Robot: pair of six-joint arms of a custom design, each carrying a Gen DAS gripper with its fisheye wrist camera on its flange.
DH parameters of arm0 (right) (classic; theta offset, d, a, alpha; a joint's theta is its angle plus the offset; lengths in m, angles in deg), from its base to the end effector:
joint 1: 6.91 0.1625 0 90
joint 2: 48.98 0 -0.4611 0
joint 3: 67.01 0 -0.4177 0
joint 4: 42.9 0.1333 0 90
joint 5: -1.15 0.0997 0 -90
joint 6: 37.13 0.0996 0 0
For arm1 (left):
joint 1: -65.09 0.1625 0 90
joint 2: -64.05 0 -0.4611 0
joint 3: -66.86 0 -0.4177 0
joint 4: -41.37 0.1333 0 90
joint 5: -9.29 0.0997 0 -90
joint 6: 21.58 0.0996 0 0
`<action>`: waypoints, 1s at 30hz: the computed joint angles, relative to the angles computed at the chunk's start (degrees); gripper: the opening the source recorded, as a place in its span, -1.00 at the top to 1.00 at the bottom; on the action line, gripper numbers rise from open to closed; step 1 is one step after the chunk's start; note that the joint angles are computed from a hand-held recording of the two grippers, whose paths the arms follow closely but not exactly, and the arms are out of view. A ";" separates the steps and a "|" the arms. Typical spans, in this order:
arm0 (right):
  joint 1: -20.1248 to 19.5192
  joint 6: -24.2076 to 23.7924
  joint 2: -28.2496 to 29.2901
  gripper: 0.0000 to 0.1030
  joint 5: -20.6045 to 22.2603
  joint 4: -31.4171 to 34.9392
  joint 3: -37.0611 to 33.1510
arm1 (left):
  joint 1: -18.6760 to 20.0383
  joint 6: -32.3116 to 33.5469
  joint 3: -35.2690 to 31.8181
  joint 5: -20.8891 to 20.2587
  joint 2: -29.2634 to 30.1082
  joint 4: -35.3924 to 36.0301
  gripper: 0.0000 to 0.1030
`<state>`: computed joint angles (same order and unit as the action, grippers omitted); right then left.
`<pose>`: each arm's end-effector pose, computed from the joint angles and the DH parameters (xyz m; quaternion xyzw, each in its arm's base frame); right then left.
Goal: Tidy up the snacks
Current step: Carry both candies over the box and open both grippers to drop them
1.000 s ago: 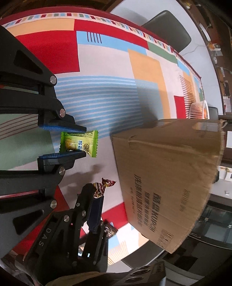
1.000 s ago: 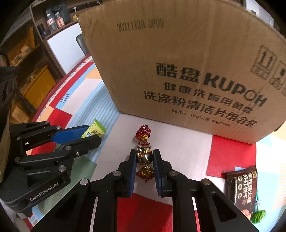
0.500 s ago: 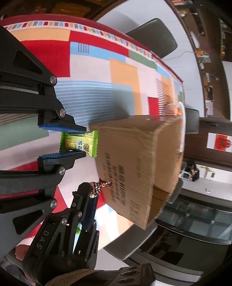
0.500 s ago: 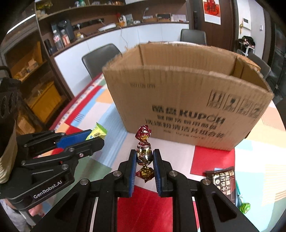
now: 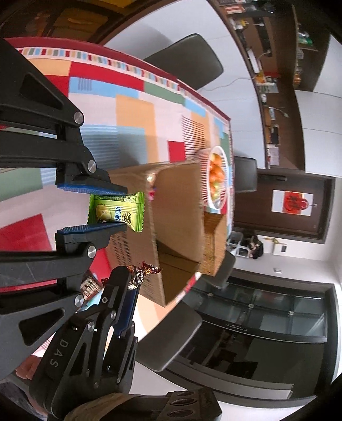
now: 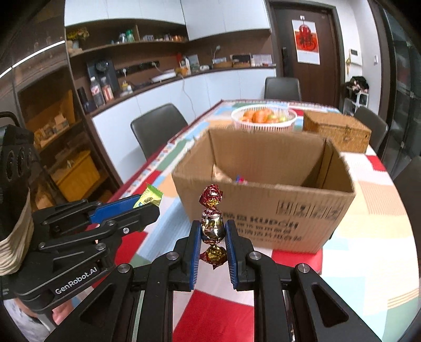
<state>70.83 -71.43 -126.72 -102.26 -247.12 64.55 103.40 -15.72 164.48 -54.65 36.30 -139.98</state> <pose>0.0062 -0.4905 0.3148 0.1064 -0.8538 0.4190 0.2901 -0.4217 -0.5588 -0.0617 0.4239 0.8592 -0.2535 0.1333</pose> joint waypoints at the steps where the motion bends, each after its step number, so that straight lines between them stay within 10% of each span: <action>1: 0.06 -0.17 -0.42 0.62 0.21 -0.48 0.25 | -0.15 0.12 -0.20 -0.06 0.02 -0.17 0.60; 30: 0.70 -2.56 -1.52 0.62 -2.55 6.60 -11.85 | 0.28 1.32 -23.02 0.50 9.67 13.95 0.60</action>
